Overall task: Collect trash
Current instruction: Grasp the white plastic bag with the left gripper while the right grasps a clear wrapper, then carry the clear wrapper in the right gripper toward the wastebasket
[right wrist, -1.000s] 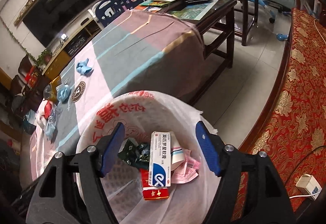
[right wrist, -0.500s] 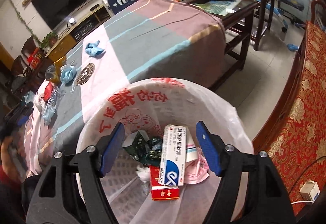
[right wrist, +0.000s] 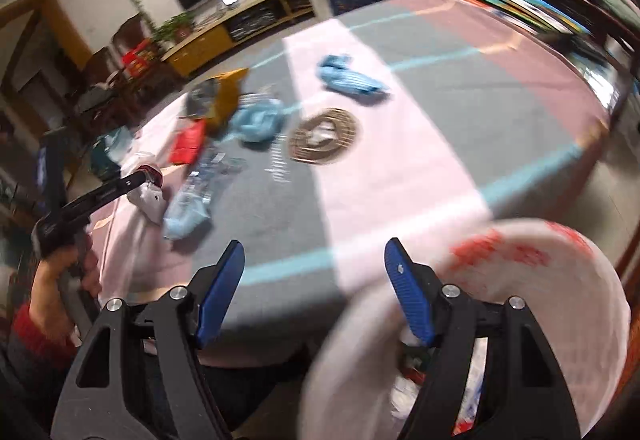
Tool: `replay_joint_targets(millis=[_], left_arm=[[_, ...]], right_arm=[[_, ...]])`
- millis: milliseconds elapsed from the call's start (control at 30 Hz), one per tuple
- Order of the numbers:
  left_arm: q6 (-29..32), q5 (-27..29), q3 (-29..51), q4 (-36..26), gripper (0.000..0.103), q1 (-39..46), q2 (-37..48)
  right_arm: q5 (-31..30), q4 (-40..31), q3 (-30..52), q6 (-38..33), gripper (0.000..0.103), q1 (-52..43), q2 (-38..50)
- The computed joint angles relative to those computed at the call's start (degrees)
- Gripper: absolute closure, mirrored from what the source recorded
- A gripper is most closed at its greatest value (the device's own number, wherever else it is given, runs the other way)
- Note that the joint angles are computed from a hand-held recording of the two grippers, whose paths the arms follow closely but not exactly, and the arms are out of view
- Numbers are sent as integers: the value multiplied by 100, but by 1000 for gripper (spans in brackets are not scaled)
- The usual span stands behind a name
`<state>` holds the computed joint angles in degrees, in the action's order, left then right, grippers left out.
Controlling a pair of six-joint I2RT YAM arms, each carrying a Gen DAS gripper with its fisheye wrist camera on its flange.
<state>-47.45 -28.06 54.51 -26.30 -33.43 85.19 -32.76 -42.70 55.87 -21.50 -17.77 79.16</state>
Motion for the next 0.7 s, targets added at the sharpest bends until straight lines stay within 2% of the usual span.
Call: replay_joint_targets(millis=[133, 167, 233, 333, 400, 467, 500, 633, 700], left_arm=[[-1944, -938, -844, -311, 80, -1175, -1320], [-2626, -1377, -928, -596, 80, -1592, -1512], [-3431, -1689, -965, -930, 80, -2026, -1583], [-3706, -1811, -978, -1050, 80, -2419, -1615], [-3600, -1831, -932, -1018, 80, -2562, -1566], [-3652, -1743, -909, -1049, 80, -2581, -1480], [-3677, -1704, -915, -1076, 80, -2566, -1459], [-3765, -1561, -835, -1221, 80, -2497, -1297], [-3792, -1532, -785, -1288, 80, -2499, -1221]], right_arm=[[428, 725, -46, 888, 32, 1471, 207], [581, 861, 5, 1086, 32, 1818, 338], [816, 1175, 132, 1393, 32, 2461, 665], [1453, 1535, 308, 1626, 32, 3258, 1103], [1874, 1624, 380, 1715, 32, 3561, 1357], [2066, 1709, 336, 1834, 43, 3673, 1453], [2027, 1721, 266, 1820, 57, 3664, 1416], [2024, 1722, -140, 1601, 66, 3616, 954], [2006, 1666, -351, 1444, 67, 3499, 651]])
